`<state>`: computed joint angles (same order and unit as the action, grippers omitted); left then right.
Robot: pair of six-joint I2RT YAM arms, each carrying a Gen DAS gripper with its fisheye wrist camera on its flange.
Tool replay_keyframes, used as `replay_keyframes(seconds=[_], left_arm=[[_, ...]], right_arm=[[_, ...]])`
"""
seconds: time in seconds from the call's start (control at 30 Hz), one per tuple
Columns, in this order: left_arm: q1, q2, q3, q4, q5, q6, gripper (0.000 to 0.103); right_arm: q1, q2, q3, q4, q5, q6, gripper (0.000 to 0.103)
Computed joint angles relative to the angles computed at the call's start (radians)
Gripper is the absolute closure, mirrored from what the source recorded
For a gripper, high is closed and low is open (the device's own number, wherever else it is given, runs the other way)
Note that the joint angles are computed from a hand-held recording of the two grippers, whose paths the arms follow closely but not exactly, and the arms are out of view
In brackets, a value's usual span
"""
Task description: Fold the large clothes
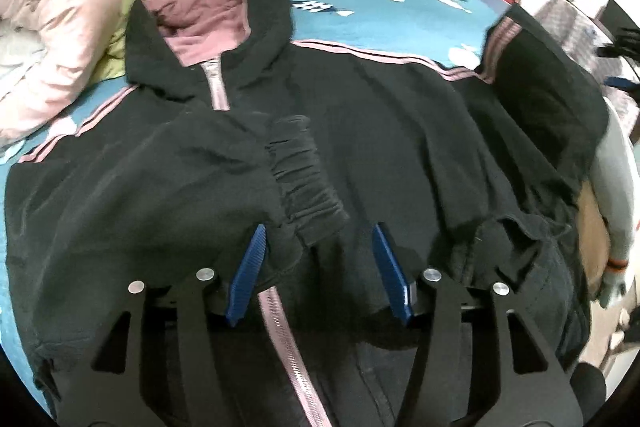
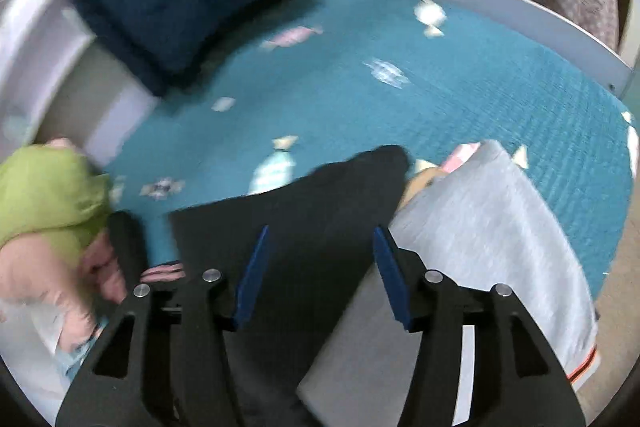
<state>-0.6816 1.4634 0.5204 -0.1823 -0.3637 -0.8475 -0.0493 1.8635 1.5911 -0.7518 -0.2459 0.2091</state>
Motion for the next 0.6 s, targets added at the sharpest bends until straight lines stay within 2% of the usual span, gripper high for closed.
replay_keyframes(seconds=[0.1,0.13,0.2,0.27,0.3,0.33,0.37,0.43,0.5,0.6], left_arm=[[0.009,-0.024,-0.026,0.047,0.035,0.002,0.043],[0.008,-0.031,-0.034,0.076,0.055,0.024,0.043],[0.005,-0.042,-0.052,0.137,0.120,0.060,0.043],[-0.009,-0.051,-0.063,0.169,0.145,0.071,0.042],[-0.020,-0.057,-0.065,0.170,0.138,0.063,0.042],[-0.026,-0.077,-0.075,0.167,0.142,0.052,0.042],[-0.029,-0.110,-0.093,0.163,0.139,0.039,0.041],[-0.043,-0.214,-0.141,0.132,0.110,0.006,0.041],[-0.060,-0.338,-0.178,0.040,0.045,-0.025,0.041],[-0.038,-0.586,-0.224,-0.198,-0.032,-0.083,0.041]], right_arm=[[0.001,0.168,0.171,-0.118,0.042,0.031,0.047],[0.000,0.201,0.200,-0.132,0.032,0.036,0.044],[-0.002,0.259,0.249,-0.151,0.007,0.032,0.045],[-0.020,0.299,0.272,-0.145,-0.041,0.051,0.045],[-0.026,0.308,0.277,-0.147,-0.055,0.054,0.052],[-0.031,0.315,0.278,-0.144,-0.065,0.045,0.081],[-0.032,0.315,0.275,-0.140,-0.062,0.040,0.092],[-0.047,0.260,0.180,-0.046,-0.113,0.056,0.097],[-0.048,0.151,0.029,0.111,-0.111,0.052,0.097],[-0.014,-0.043,-0.180,0.322,-0.073,0.031,0.098]])
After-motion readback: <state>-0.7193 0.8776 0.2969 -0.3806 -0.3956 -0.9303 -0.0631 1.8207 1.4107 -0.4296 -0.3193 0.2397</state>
